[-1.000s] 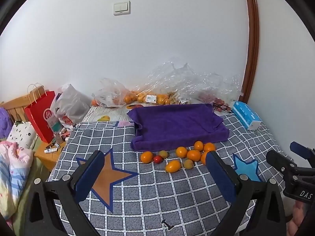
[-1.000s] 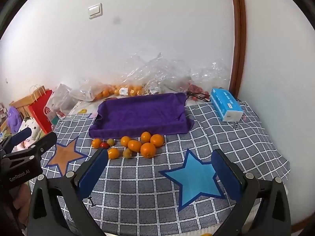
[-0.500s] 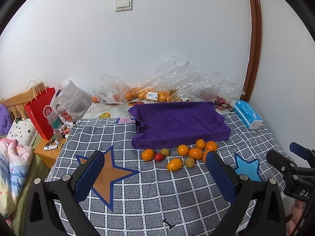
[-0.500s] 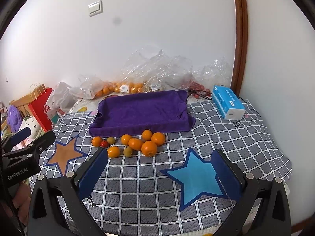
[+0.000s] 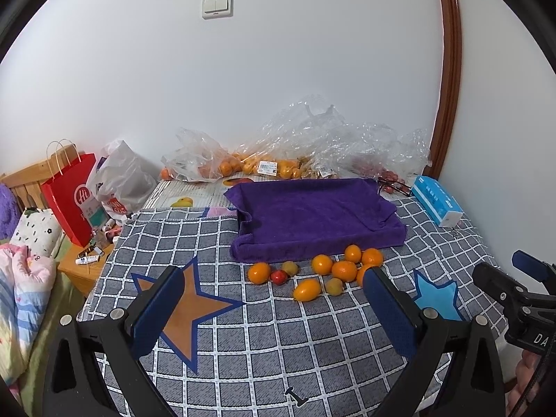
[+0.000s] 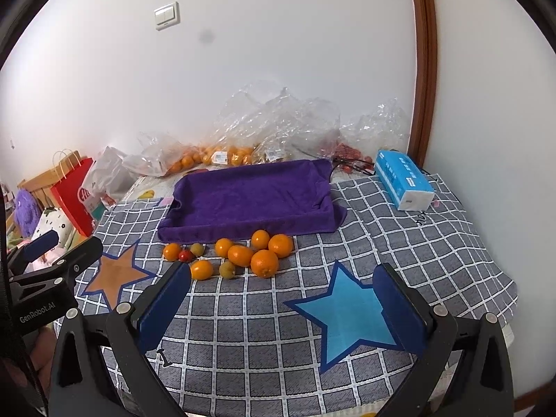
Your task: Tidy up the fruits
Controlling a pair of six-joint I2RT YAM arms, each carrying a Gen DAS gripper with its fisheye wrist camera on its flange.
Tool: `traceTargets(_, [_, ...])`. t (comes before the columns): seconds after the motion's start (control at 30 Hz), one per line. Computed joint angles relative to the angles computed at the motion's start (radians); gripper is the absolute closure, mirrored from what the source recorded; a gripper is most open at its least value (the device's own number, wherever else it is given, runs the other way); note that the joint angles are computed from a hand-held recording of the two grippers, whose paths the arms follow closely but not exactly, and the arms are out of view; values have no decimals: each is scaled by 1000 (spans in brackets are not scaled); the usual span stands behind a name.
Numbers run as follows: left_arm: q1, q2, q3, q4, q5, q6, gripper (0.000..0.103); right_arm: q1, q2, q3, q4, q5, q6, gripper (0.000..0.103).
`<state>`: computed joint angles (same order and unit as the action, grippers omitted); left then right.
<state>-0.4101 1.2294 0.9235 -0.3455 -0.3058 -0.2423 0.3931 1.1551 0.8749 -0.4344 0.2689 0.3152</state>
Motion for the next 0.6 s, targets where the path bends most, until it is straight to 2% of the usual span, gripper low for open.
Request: traceTargets(0.6, [8, 1, 2, -2, 12, -6, 0, 5, 5, 6, 0, 2, 6, 0])
